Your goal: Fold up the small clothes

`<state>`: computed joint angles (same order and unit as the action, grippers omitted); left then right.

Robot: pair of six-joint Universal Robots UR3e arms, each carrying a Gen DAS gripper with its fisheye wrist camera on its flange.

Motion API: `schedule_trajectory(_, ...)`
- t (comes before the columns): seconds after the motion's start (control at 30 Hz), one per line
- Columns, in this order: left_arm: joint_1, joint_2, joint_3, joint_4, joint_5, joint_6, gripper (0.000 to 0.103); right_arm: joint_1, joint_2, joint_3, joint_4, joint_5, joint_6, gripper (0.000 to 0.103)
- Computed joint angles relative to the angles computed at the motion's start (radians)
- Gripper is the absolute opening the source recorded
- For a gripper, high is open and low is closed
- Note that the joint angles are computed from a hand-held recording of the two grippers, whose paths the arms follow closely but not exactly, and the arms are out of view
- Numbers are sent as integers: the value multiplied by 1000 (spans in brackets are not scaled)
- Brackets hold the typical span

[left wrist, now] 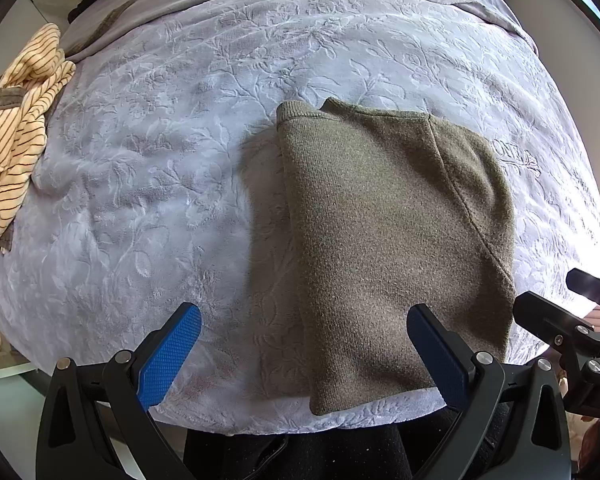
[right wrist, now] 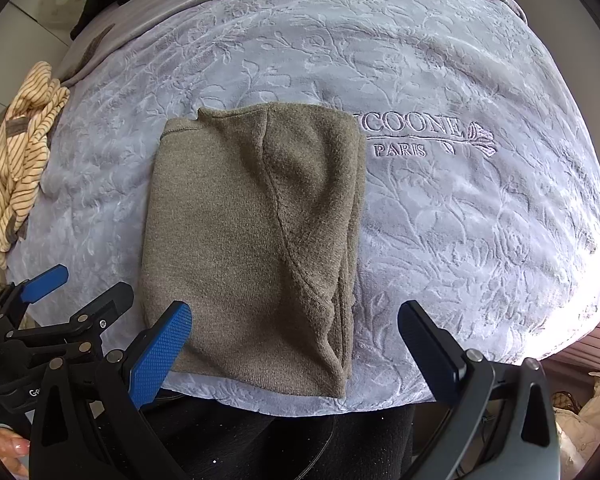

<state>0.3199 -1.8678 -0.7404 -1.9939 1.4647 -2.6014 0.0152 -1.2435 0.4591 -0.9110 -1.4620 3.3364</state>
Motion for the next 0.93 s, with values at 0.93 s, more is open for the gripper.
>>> schedule_trajectory(0.93,-4,19,-49,66,19,-3,103,-4,8,-5,6,4,-8,103)
